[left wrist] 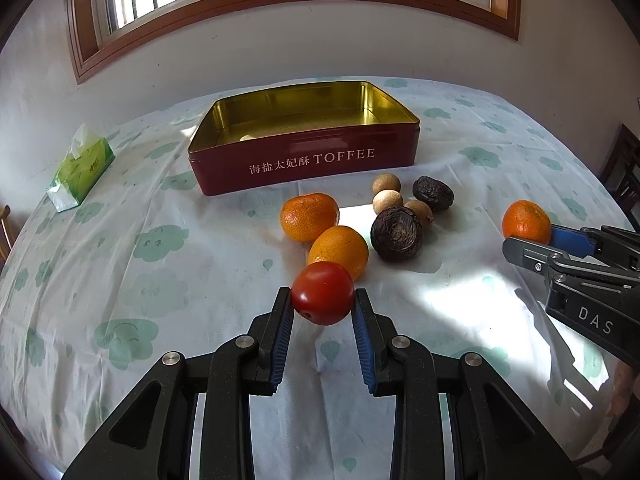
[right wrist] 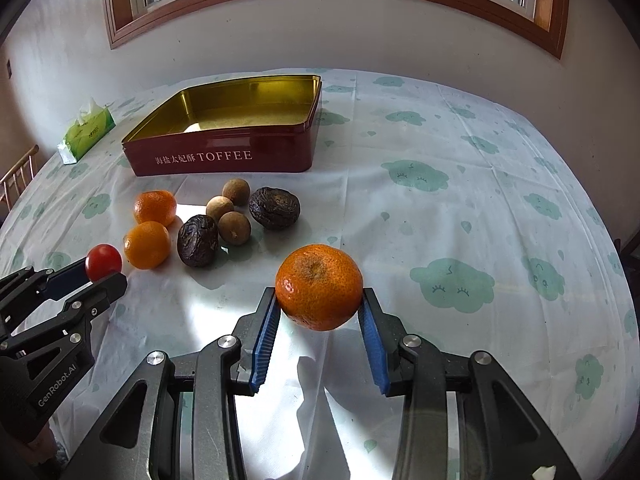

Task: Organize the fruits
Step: 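Carry the tomato in the left gripper and orange in the right over the red tin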

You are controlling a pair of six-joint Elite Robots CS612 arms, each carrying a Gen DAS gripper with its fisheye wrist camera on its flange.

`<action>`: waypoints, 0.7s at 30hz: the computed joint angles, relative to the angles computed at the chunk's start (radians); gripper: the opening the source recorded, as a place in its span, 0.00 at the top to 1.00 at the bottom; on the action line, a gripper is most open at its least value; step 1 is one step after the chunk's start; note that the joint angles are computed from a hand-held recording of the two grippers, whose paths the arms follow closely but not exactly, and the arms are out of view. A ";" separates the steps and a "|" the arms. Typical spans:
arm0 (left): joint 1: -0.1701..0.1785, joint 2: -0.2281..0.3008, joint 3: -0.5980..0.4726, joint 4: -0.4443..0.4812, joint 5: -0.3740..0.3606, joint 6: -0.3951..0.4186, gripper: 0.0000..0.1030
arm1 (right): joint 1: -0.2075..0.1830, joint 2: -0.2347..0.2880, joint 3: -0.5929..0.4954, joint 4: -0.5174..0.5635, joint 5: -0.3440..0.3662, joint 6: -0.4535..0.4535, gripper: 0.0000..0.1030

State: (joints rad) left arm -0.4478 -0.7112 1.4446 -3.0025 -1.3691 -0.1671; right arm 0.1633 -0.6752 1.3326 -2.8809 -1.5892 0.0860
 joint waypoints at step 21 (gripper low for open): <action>0.019 0.006 -0.050 -0.004 -0.033 -0.001 0.70 | 0.002 0.040 -0.125 0.030 0.041 -0.022 0.64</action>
